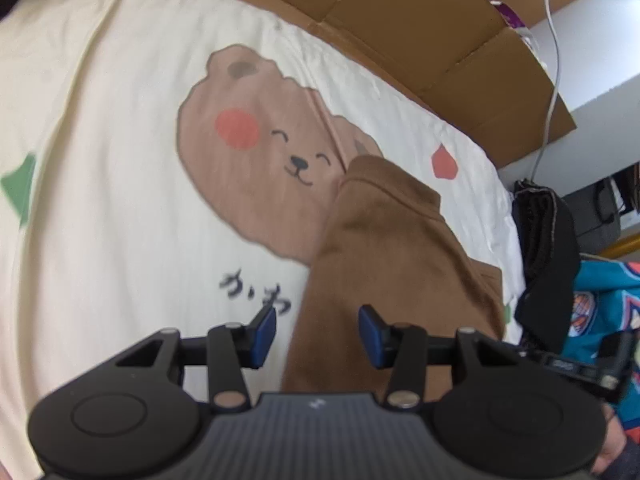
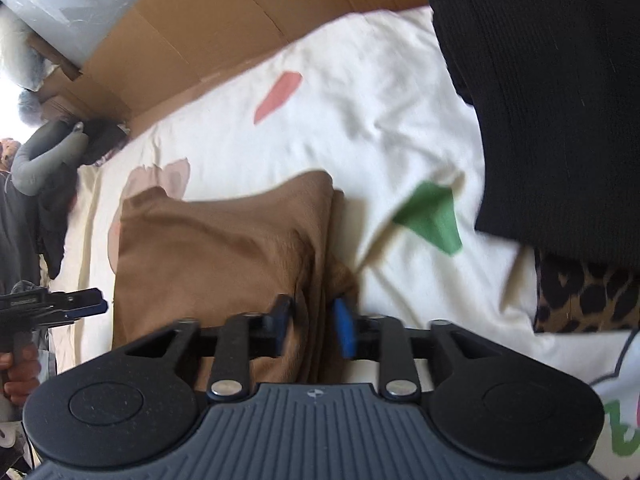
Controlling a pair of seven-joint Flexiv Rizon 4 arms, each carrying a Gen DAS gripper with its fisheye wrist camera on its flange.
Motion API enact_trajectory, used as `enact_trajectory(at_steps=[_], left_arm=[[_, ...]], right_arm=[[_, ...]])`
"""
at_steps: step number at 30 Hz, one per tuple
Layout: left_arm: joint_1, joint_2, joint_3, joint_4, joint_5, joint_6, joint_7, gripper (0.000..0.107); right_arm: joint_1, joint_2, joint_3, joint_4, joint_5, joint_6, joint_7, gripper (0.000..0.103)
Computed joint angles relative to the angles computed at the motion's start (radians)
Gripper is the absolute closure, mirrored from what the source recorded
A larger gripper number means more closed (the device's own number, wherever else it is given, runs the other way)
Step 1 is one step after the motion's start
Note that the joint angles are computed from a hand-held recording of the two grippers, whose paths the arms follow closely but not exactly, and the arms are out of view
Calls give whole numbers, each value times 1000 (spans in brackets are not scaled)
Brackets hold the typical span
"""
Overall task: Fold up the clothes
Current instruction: 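Open the right gripper and release the shirt edge, then close the right gripper on the folded brown shirt while the left gripper grips its other end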
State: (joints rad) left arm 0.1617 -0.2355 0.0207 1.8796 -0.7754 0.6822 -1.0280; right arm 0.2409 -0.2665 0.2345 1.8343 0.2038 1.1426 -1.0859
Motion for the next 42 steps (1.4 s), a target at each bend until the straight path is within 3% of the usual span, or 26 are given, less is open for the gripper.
enact_trajectory(at_steps=[4, 13, 15, 17, 25, 28, 33, 35, 36, 42], left_arm=[[-7, -27, -10, -18, 6, 23, -1, 59], [-10, -25, -12, 0, 13, 31, -3, 59], [-9, -27, -13, 2, 10, 34, -4, 59], [-9, -30, -14, -1, 10, 36, -4, 59], [5, -60, -33, -20, -36, 23, 54, 56], [15, -84, -44, -34, -78, 3, 70, 55], [30, -140, -67, -88, -125, -29, 111, 59], [35, -160, -74, -110, -141, -38, 110, 86], [35, -169, -77, -119, -145, -37, 105, 88], [13, -145, -90, -85, -209, 104, 149, 82]], right_arm=[[7, -23, -18, -15, -29, -14, 26, 57], [-39, -67, 23, -68, 98, -40, 4, 56], [-45, -72, 27, -85, 116, -52, -2, 75], [-46, -71, 31, -93, 120, -48, -27, 82], [-19, -39, 15, -54, 85, 23, -12, 85], [-37, -47, 31, -60, 123, 20, -19, 83], [-61, -62, 48, -68, 192, 12, -32, 71], [-68, -68, 53, -77, 212, -6, -38, 62], [-73, -72, 56, -83, 224, -16, -43, 61], [-80, -83, 65, -106, 271, -45, -82, 57]])
